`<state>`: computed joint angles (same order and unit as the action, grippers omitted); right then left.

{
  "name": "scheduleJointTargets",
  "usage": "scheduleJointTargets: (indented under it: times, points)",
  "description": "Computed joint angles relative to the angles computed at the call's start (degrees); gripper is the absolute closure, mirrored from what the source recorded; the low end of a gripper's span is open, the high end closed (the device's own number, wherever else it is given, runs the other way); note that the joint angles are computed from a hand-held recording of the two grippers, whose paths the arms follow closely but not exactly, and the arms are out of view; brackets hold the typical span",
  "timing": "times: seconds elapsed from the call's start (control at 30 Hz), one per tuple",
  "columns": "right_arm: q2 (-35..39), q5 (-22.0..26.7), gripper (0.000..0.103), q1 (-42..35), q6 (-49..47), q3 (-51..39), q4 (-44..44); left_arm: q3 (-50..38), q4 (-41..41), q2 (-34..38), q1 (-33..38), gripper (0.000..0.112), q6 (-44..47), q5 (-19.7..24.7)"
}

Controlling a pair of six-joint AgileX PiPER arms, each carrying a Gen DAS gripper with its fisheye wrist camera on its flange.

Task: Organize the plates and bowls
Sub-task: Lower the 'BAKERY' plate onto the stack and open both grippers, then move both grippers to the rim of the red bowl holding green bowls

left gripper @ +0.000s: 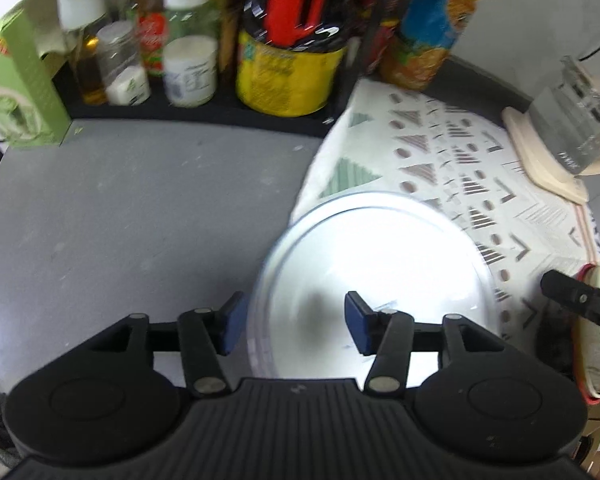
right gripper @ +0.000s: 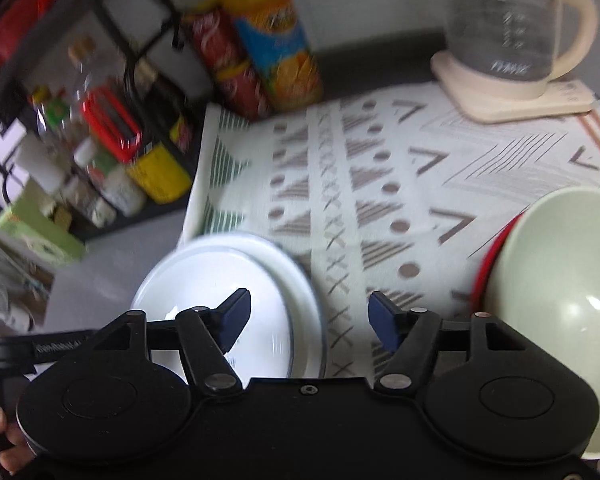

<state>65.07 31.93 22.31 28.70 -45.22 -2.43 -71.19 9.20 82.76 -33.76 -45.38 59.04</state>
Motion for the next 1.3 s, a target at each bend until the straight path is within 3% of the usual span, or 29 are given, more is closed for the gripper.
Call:
scheduleJointTargets:
  times: [0.17,0.3,0.53,0.73,1.2,1.3]
  points:
    - [-5.6,0.0,0.022,-3.4,-1.0,1.6,0.3,-5.7,1.7,2.7,-3.7,0.044,-0.9,1.6]
    - [-9.5,0.9,0.018,-7.0,-3.5,2.7,1.9,-9.7,2.4,4.9,-6.4,0.042,-1.4,1.6]
    - [-15.7,2.3,0.001,-15.0,-9.2,4.8,5.7,-16.2,3.3,9.0,-10.8,0.033,-1.3,-0.2]
    - [-18.8,3.8,0.000,-24.4,-17.1,6.7,12.2,-21.4,2.0,13.5,-13.0,0.032,1.6,-2.0]
    - [-21.7,10.3,0.000,-44.6,-33.8,8.2,23.7,-36.0,-4.5,25.1,-15.2,0.032,11.0,0.6]
    - [-22.4,10.2,0.001,-47.3,-33.8,8.9,22.7,-39.2,-6.6,27.8,-15.2,0.032,13.1,1.5]
